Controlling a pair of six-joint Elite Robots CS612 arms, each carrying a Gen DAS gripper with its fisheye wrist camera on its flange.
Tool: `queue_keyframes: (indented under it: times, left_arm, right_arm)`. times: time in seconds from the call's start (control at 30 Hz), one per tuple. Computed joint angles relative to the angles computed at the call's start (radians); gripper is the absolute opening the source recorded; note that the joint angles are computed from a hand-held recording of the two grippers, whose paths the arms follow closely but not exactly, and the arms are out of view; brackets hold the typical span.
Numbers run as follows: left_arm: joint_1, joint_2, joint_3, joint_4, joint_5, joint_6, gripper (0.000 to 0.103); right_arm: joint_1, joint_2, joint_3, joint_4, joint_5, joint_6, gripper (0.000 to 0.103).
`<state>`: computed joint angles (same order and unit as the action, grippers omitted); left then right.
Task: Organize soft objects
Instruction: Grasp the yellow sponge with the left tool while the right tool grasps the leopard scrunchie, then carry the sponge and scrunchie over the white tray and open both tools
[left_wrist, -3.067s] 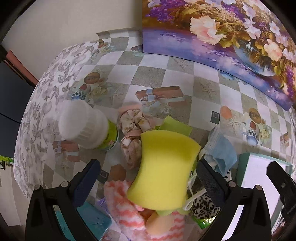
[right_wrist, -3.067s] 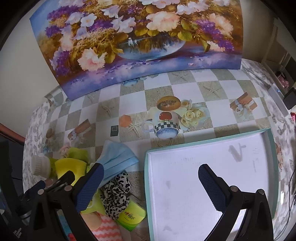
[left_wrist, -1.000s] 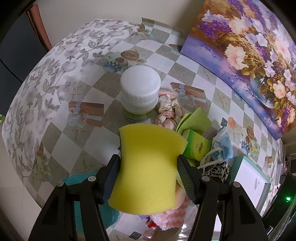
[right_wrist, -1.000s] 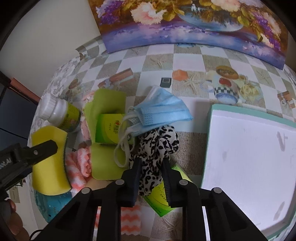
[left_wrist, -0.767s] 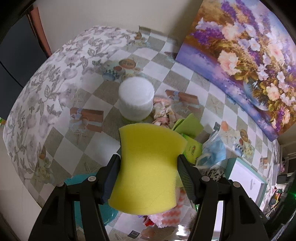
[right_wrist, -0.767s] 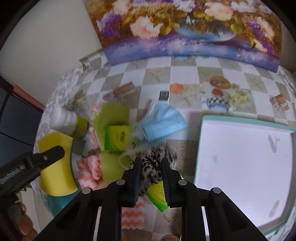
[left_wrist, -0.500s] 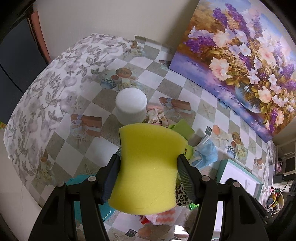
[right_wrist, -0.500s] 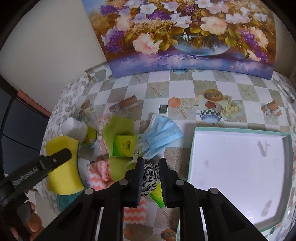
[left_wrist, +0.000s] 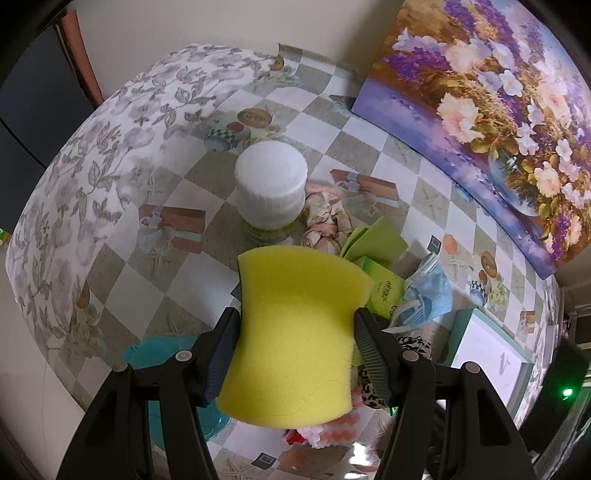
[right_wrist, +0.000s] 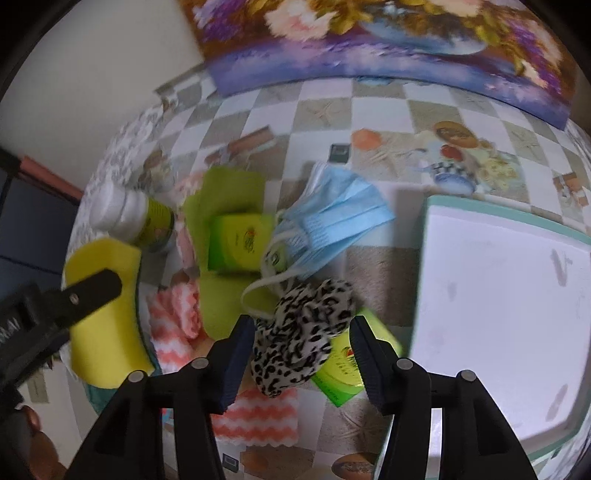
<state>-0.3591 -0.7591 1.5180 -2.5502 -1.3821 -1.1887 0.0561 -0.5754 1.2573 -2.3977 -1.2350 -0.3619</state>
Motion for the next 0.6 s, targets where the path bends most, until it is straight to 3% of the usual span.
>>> queue_keyframes:
  times: [0.17, 0.23, 0.4, 0.6]
  left_arm:
    - [0.005, 0.008, -0.004, 0.015, -0.023, -0.009, 0.065]
    - [0.007, 0.009, -0.003, 0.015, -0.026, -0.013, 0.065]
    - [0.006, 0.007, 0.001, 0.013, -0.023, -0.017, 0.065]
    - [0.005, 0.0, 0.008, 0.002, -0.012, -0.018, 0.065]
  right_arm:
    - [0.022, 0.012, 0.007, -0.03, -0.082, -0.035, 0.056]
    - [0.024, 0.009, 0.015, -0.052, -0.088, -0.046, 0.047]
    - [0.019, 0.005, 0.017, -0.048, -0.062, -0.053, 0.031]
    - [0.0, -0.006, 0.001, -0.004, -0.015, -0.029, 0.027]
